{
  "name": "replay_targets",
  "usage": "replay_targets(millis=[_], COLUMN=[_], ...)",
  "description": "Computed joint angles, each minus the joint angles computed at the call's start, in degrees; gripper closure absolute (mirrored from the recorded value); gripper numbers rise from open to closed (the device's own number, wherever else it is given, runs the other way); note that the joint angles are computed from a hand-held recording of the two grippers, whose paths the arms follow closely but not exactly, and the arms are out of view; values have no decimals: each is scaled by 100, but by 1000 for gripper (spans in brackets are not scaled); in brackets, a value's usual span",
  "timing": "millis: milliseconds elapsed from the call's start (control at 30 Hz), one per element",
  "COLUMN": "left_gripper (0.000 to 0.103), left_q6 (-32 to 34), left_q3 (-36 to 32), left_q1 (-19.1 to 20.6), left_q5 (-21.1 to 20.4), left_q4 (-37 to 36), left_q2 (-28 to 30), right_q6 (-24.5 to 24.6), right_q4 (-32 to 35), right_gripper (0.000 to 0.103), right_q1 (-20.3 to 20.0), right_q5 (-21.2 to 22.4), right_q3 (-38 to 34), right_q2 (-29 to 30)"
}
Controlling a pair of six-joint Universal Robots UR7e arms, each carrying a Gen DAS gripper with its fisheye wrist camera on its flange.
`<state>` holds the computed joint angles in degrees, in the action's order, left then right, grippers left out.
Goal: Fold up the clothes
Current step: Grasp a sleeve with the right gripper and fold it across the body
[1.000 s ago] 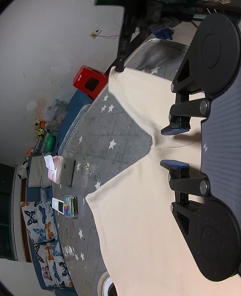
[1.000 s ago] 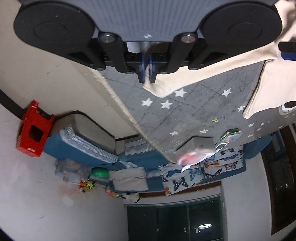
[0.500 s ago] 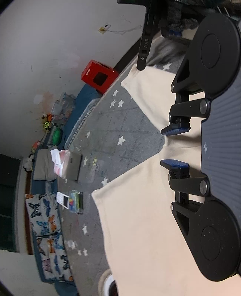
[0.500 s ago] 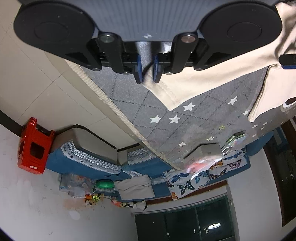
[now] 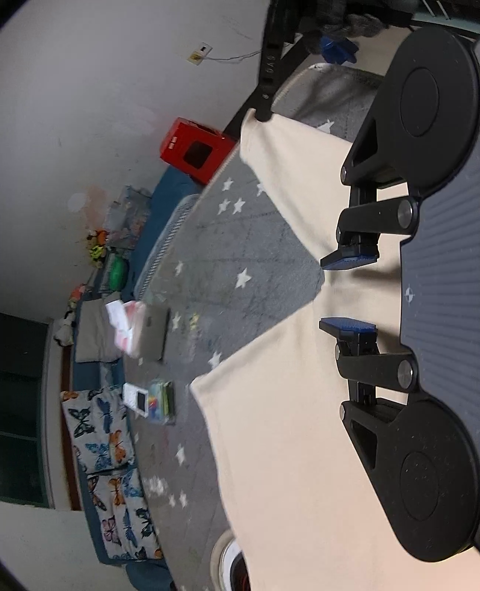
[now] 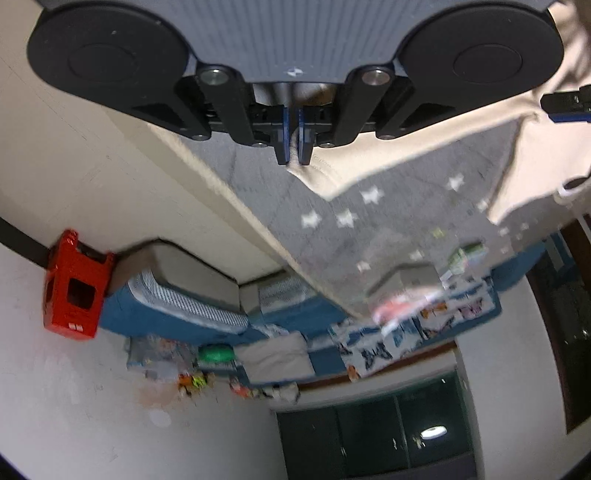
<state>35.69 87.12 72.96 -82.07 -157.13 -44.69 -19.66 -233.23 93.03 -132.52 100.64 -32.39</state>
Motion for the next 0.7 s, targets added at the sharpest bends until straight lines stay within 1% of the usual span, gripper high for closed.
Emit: replay_targets(millis=[167,267,400,533,667,700], left_gripper=[73,74,72,71,71,69], left_q6=[0,3,-25,-78,-155,-182], left_q3=[141,239,369,507,613,636], left_q1=[74,109,262,454,661,708], left_q5=[-9,105,58,33,51,77], left_q4=[-22,-32,-64,-225,-447,-508], left_q2=[-192,-259,-502,-812,-1086,-1140], right_q6=[-417,-616,-936,-1301,-1522,-1567], right_q4=[-111,40,389,1100,2075,2351], right_gripper=[99,99,99,99,99,99], right_q1=[305,547,875,1208,1424,1463], right_q5=[161,316,593,980,1372,1468], right_q3=[0,-76,-289,-764,-1407,-1590], right_q2=[-123,-175,-182,-9,334,438])
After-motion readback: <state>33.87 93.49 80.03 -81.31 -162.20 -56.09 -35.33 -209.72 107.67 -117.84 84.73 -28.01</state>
